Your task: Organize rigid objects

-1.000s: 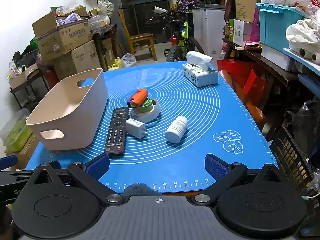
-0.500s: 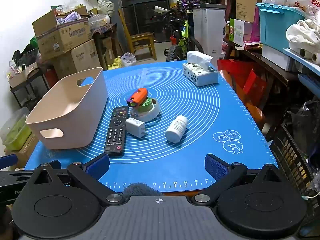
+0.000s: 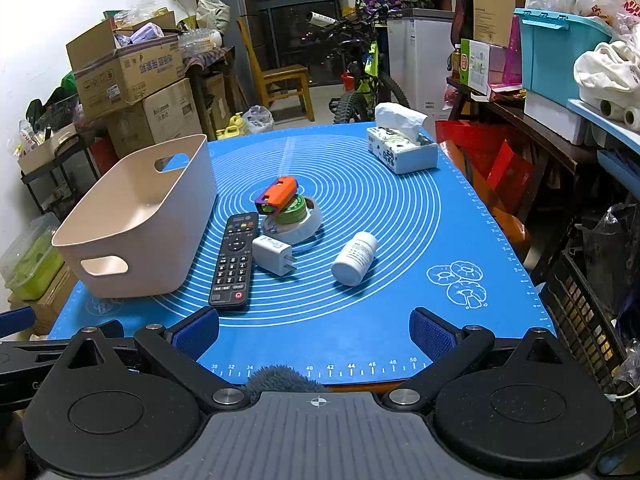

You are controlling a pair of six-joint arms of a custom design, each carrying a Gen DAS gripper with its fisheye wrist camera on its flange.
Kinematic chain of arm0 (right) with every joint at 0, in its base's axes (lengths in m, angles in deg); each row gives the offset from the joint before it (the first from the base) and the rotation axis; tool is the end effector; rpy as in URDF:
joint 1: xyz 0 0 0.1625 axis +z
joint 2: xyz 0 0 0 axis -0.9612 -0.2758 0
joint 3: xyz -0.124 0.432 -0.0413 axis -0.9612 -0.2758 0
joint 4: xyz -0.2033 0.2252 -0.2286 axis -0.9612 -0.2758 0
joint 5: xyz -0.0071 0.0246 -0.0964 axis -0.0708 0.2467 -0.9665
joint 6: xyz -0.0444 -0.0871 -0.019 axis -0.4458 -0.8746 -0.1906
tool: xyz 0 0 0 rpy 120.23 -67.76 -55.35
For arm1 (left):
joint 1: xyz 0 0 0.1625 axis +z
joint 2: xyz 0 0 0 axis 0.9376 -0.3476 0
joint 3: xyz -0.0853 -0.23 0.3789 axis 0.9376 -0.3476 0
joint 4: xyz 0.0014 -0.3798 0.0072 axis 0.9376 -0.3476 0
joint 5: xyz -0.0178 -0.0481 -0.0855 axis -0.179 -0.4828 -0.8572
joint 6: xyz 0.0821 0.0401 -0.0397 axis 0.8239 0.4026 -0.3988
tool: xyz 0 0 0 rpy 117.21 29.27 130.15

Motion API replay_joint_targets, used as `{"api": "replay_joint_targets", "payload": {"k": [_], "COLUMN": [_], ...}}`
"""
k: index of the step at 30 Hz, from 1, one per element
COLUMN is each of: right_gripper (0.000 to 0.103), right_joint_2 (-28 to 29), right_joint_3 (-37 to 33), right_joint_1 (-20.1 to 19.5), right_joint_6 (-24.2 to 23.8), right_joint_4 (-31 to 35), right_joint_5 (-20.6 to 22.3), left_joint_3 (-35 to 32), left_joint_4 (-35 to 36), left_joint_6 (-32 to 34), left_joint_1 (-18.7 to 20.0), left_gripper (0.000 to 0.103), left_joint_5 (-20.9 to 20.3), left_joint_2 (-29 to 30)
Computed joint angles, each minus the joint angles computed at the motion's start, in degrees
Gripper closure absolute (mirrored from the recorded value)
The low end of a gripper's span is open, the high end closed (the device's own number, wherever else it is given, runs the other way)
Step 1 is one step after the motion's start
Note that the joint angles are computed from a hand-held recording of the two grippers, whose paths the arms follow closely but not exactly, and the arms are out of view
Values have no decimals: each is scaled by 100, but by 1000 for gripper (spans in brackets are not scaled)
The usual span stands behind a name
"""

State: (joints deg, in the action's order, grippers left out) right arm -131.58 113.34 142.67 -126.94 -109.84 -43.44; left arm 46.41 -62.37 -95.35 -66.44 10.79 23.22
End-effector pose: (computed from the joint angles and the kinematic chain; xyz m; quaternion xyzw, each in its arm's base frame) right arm 0.0484 -0.2363 0.4139 0.1884 -0.8750 0.3643 0.2572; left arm -0.4743 -0.2367 -0.0339 0.0960 0.7874 -0.4101 0.4501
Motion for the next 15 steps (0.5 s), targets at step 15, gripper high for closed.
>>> {"api": "replay_joint_targets", "payload": {"k": [15], "right_gripper": [2], "right_joint_2": [17], "right_joint_3": [15], "right_joint_1": [24], "right_joint_6": [3], "right_joint_4": [-49], "right_joint_5": [-15], "left_joint_3": [-6], "left_joint_4": [30], "left_joint_6": [-14], "left_joint_1": [2], "left_gripper": [1], "left_joint_5": [18], "left_joint_2": [13]}}
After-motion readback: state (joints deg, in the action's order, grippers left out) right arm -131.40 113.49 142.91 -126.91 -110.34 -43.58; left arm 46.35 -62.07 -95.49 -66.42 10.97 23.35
